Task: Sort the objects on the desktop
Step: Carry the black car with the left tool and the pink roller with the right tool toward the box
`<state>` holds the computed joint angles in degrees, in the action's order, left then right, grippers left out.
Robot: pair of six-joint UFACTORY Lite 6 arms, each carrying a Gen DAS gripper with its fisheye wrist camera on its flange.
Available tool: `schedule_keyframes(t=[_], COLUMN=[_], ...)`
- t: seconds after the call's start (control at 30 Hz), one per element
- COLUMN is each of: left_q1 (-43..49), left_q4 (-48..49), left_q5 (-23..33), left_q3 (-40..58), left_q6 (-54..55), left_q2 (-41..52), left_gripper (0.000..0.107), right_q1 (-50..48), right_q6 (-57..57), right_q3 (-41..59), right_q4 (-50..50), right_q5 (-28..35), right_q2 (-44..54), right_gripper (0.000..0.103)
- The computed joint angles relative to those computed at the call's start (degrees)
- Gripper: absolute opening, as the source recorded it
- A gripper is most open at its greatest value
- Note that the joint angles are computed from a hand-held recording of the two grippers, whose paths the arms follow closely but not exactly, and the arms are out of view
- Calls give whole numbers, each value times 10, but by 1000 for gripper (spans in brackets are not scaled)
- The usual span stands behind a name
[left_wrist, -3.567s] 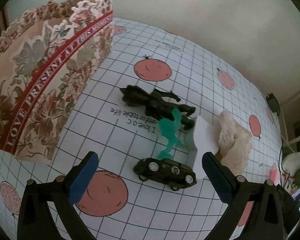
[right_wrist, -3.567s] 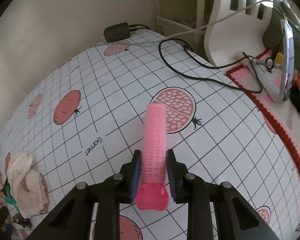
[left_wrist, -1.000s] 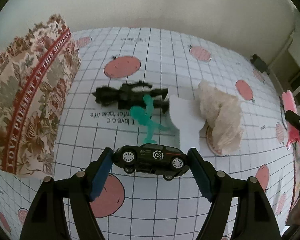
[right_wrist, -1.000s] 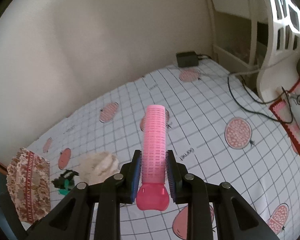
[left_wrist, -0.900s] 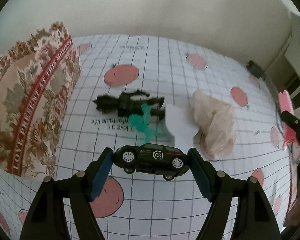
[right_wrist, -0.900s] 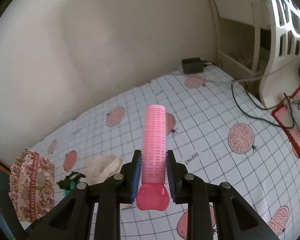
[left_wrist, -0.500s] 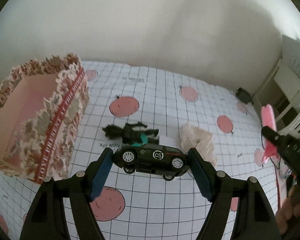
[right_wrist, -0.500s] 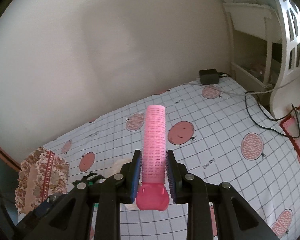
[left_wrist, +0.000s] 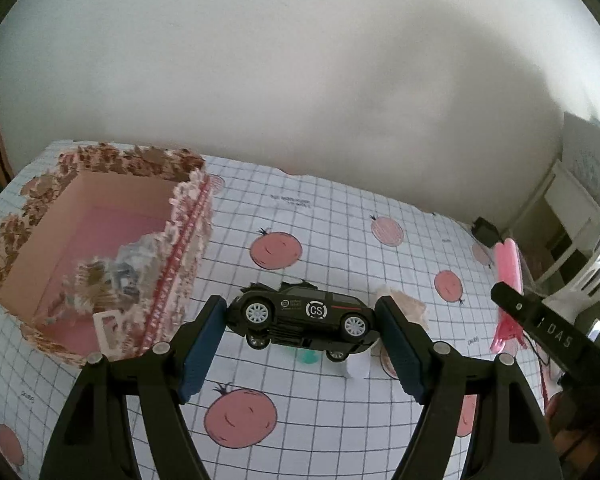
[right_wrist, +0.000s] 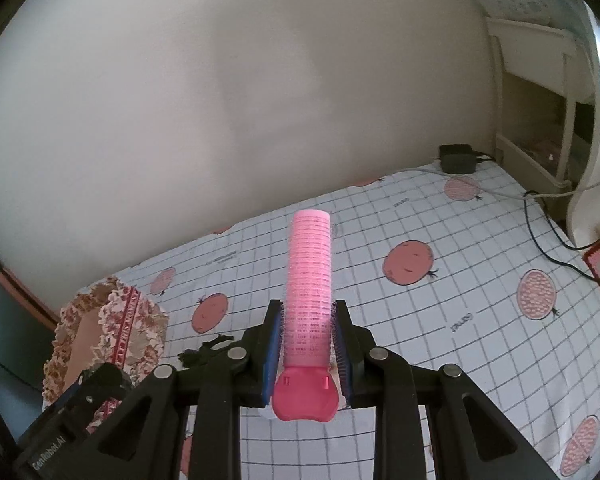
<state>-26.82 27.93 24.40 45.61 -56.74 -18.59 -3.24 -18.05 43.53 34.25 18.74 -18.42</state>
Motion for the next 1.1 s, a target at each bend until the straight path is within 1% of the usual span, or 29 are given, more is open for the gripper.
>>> schedule_keyframes(t=[0.27, 0.53, 0.77, 0.87, 1.1], left_q1=[52, 118, 192, 224, 314], left_q4=[-44, -130, -242, -294, -443], left_q5=[-2, -8, -9, -8, 5], left_q3=[-24, -47, -66, -73, -85], left_q6=[55, 155, 281, 341, 510], left_q2=[-52, -101, -138, -149, -169], left_gripper=[77, 77, 77, 77, 77], right_q1=[75, 151, 210, 232, 302], right_q6=[110, 237, 315, 336, 498], right_q3=[4, 11, 20, 30, 48], right_q4=[-86, -191, -247, -253, -396], right_q5=[-19, -35, -47, -52, -56], right_q2=[0, 6, 20, 29, 41], right_gripper=[26, 26, 26, 26, 26])
